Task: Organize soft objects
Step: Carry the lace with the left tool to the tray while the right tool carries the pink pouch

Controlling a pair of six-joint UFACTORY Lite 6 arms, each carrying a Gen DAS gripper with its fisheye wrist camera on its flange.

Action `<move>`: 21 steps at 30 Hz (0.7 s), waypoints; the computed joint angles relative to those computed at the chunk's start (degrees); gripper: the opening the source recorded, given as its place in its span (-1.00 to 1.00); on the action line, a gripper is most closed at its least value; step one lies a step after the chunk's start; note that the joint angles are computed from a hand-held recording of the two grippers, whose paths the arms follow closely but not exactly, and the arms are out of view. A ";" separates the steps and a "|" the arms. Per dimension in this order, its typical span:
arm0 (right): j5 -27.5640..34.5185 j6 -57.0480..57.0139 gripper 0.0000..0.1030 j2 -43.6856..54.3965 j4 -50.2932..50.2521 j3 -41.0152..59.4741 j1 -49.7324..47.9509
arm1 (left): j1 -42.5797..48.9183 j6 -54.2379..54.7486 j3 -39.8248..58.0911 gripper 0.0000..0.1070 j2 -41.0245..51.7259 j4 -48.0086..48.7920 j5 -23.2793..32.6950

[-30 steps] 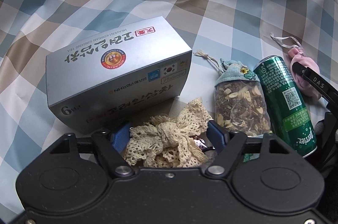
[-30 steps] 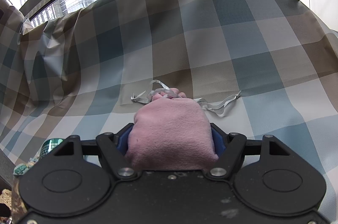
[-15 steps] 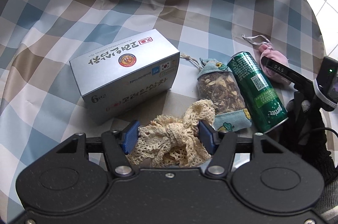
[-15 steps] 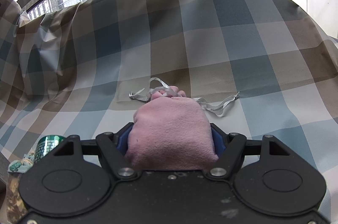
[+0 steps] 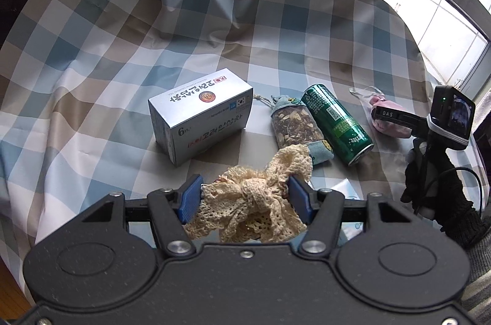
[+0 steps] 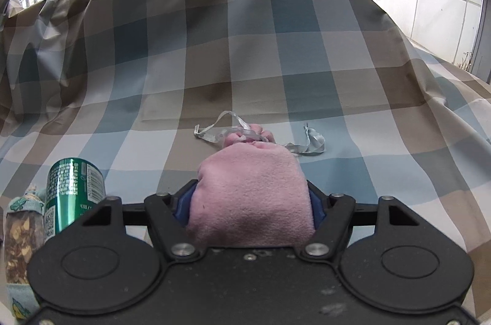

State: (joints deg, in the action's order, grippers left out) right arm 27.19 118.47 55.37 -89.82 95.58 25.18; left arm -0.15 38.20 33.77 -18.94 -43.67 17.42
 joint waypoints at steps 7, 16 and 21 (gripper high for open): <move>7.12 13.58 0.34 -23.63 -2.95 -27.14 5.64 | 7.00 7.15 -7.19 0.08 -11.55 -2.86 6.68; 31.16 18.61 0.34 -48.91 10.53 -46.43 35.84 | 19.93 14.72 -14.41 0.08 -24.90 -3.60 18.63; 44.28 23.04 0.35 -50.73 16.86 -43.98 54.92 | 28.89 17.89 -17.48 0.08 -33.53 -2.87 28.82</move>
State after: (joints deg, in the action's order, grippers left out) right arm 71.48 141.51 4.64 -72.97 51.60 80.09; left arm 28.74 56.09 16.28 -52.48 -46.55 46.23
